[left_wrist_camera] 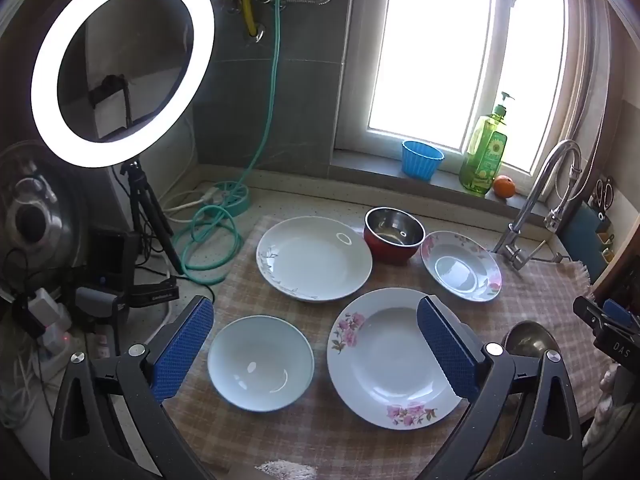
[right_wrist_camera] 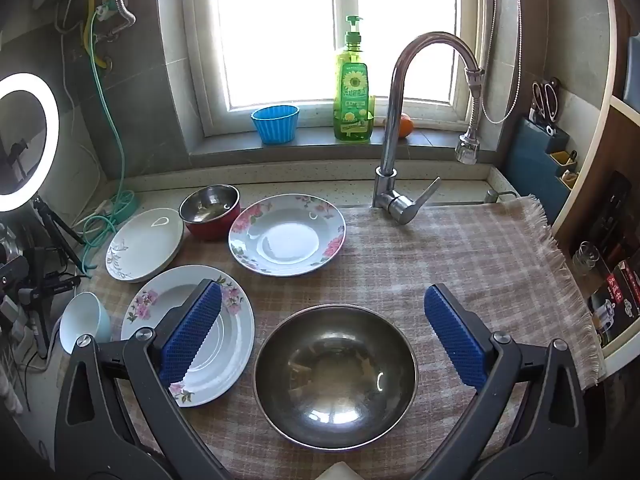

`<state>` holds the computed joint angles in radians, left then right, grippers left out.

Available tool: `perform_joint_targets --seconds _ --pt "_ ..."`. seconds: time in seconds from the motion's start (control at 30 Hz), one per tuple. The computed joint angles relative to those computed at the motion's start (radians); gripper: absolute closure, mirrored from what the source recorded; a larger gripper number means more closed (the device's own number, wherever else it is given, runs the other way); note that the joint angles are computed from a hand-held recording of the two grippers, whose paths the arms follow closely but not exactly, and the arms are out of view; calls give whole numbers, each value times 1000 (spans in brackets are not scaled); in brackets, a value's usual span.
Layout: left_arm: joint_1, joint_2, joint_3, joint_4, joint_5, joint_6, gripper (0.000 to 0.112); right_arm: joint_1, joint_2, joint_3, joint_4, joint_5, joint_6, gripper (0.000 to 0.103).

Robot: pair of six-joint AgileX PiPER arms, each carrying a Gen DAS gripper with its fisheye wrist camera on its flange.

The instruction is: Organize plates and bowls

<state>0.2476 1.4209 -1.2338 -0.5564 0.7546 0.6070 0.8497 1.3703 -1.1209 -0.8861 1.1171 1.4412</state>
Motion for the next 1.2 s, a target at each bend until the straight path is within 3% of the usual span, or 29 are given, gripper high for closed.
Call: perform_joint_targets --seconds 0.1,0.3,1.2 --pt "3 13 -15 14 14 -1 10 3 5 -1 -11 3 12 0" --pt "11 -5 35 -34 -34 59 10 -4 4 0 -10 5 12 0" --pt "-11 -7 29 -25 -52 27 11 9 -10 -8 -62 30 30 0"
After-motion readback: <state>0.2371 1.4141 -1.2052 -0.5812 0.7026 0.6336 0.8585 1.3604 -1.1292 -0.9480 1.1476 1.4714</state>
